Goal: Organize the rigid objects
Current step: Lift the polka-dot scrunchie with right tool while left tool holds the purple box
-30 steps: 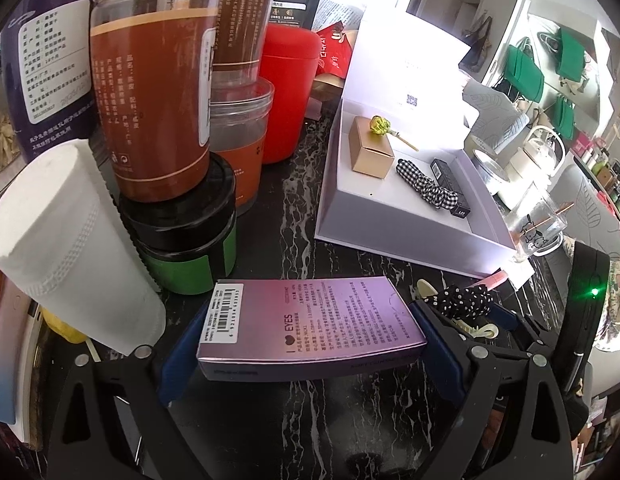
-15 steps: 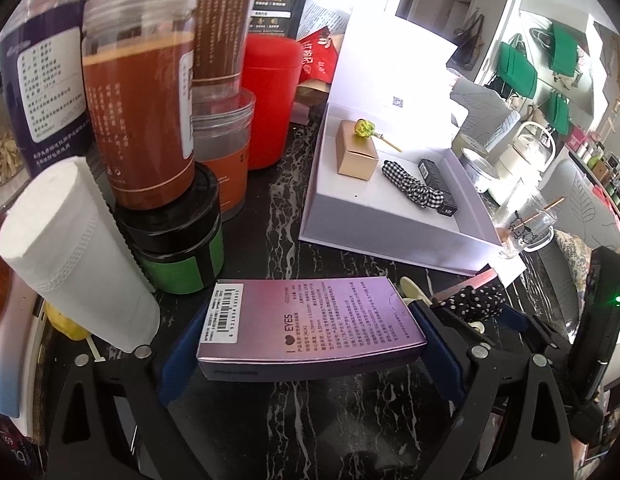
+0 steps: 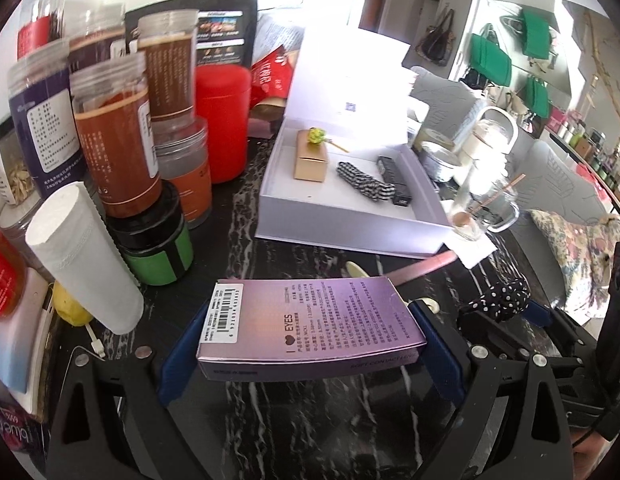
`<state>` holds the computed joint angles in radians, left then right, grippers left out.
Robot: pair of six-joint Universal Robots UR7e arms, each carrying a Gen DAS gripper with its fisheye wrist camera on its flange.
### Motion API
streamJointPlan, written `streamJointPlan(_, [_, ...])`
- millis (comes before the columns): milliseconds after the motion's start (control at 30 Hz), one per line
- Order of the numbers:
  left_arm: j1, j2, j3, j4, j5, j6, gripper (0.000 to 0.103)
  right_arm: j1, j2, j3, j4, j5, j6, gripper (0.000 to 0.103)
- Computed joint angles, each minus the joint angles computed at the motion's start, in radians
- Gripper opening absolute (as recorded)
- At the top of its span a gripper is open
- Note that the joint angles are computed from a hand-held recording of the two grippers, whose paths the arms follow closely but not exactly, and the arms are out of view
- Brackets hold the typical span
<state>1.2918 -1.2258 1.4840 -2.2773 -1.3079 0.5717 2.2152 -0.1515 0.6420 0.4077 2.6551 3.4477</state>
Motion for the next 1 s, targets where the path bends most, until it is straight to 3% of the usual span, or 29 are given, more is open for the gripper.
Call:
streamJointPlan(233, [-0.021, -0.065, 0.085, -0.016, -0.014, 0.012, 0.097, 0.04, -0.067, 0.139, -0.084, 0.029, 0.003, 0.099])
streamJointPlan(433, [-0.033, -0.094, 0.127, -0.016, -0.018, 0.023, 0.097, 0.057, -0.084, 0.184, -0.083, 0.05, 0.03, 0.099])
streamJointPlan(633, [-0.041, -0.098, 0.133, -0.006, -0.032, 0.041, 0.097, 0.064, -0.092, 0.204, -0.076, 0.044, 0.057, 0.099])
streamJointPlan(1000, [-0.062, -0.05, 0.085, -0.014, -0.039, 0.063, 0.097, 0.057, -0.11, 0.192, -0.096, 0.053, 0.01, 0.099])
